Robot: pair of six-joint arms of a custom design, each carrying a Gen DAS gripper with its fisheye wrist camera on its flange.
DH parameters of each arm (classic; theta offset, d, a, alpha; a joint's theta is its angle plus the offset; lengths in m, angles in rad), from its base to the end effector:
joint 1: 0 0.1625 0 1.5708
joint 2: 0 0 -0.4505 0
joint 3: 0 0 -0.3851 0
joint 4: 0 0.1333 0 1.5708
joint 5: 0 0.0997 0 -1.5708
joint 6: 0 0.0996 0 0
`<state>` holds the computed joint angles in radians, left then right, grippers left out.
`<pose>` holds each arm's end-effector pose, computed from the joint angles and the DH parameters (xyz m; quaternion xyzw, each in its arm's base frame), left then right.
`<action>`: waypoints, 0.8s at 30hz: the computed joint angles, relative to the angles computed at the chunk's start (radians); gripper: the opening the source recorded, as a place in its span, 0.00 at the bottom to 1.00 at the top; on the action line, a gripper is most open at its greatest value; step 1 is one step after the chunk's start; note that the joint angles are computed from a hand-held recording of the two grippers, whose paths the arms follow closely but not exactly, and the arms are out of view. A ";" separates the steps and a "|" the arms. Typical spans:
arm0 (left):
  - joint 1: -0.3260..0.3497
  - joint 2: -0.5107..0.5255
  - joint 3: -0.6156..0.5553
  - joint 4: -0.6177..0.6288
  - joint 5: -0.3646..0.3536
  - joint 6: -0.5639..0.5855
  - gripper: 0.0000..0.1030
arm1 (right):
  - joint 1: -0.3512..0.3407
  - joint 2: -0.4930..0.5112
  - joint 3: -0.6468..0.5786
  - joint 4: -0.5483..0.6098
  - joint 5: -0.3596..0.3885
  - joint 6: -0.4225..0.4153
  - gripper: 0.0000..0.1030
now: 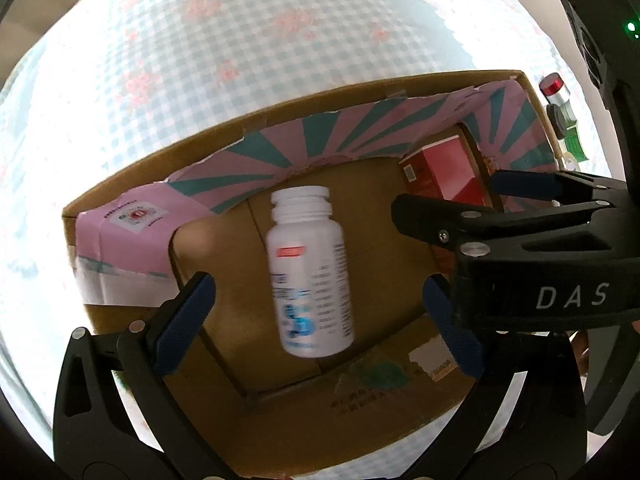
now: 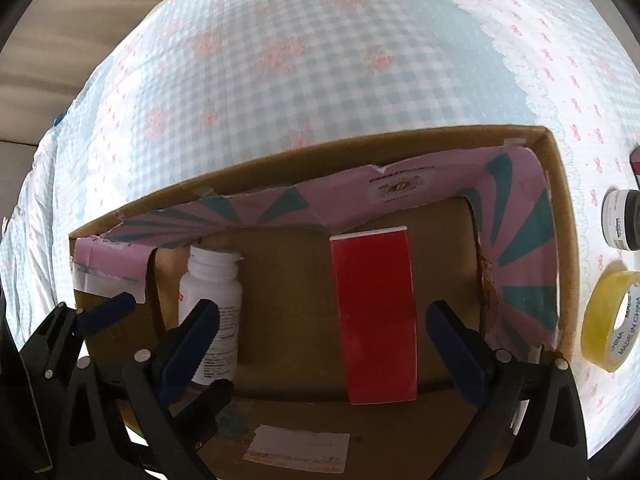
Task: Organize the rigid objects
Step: 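Open both tools to release the bottle and red box in the box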
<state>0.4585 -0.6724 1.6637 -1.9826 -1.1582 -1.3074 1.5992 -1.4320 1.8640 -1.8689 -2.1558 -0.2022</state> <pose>-0.4585 -0.4195 -0.0101 -0.0331 0.9392 -0.0849 0.3310 0.0925 -0.4973 0.3518 0.1291 -0.9468 -0.0888 0.2811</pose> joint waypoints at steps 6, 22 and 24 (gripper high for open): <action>-0.028 -0.010 -0.018 0.047 0.019 -0.025 1.00 | 0.007 -0.035 -0.013 0.016 0.012 -0.014 1.00; -0.280 -0.093 -0.272 0.483 0.151 -0.268 1.00 | 0.286 -0.191 -0.189 0.192 0.022 -0.004 1.00; -0.301 -0.070 -0.324 0.527 0.179 -0.296 1.00 | 0.319 -0.216 -0.216 0.205 0.025 0.000 1.00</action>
